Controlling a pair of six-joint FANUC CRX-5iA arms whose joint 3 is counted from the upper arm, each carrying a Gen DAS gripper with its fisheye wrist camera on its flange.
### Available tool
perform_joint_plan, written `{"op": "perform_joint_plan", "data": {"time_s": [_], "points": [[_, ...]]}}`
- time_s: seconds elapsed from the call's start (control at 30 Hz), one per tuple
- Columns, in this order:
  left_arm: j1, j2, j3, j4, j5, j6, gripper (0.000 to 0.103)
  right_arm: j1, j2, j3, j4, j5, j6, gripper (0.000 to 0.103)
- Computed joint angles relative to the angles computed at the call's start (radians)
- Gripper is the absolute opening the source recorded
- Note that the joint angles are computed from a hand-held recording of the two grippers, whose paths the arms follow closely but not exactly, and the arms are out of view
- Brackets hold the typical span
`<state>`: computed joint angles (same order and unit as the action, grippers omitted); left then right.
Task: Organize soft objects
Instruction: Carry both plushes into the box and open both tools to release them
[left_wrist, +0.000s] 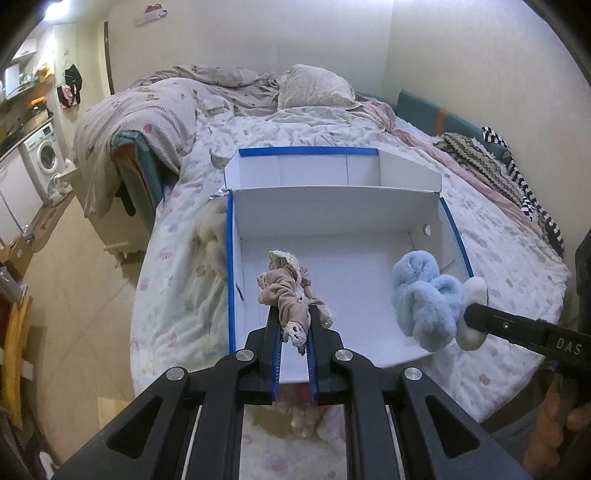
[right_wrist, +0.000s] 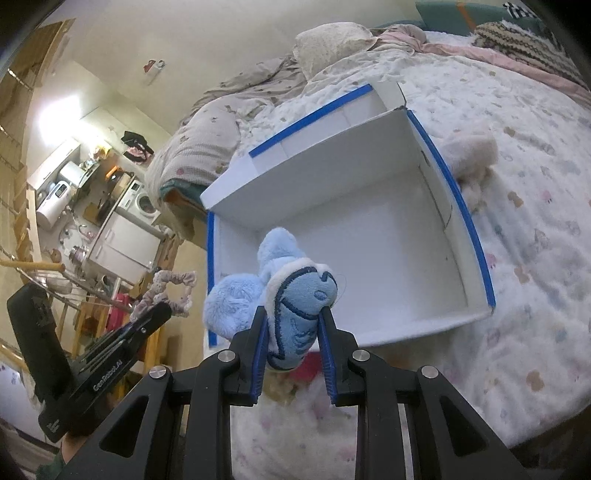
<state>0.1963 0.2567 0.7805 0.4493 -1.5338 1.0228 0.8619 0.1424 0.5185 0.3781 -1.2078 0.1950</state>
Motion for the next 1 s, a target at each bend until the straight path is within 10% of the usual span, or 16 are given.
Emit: {"op": "perform_joint_plan", "data": {"time_s": [0.33, 1.0], "points": [[-0.065, 0.106, 0.109, -0.051, -0.001, 0.042, 0.011, -0.089, 0.077, 0.070, -0.053, -0.016, 0.089, 0.028], [-0.125, 0.095, -0.053, -0.132, 0.085, 0.020, 0.011, -0.138, 0.196, 0.156, -0.169, -0.103, 0.151, 0.028]]}}
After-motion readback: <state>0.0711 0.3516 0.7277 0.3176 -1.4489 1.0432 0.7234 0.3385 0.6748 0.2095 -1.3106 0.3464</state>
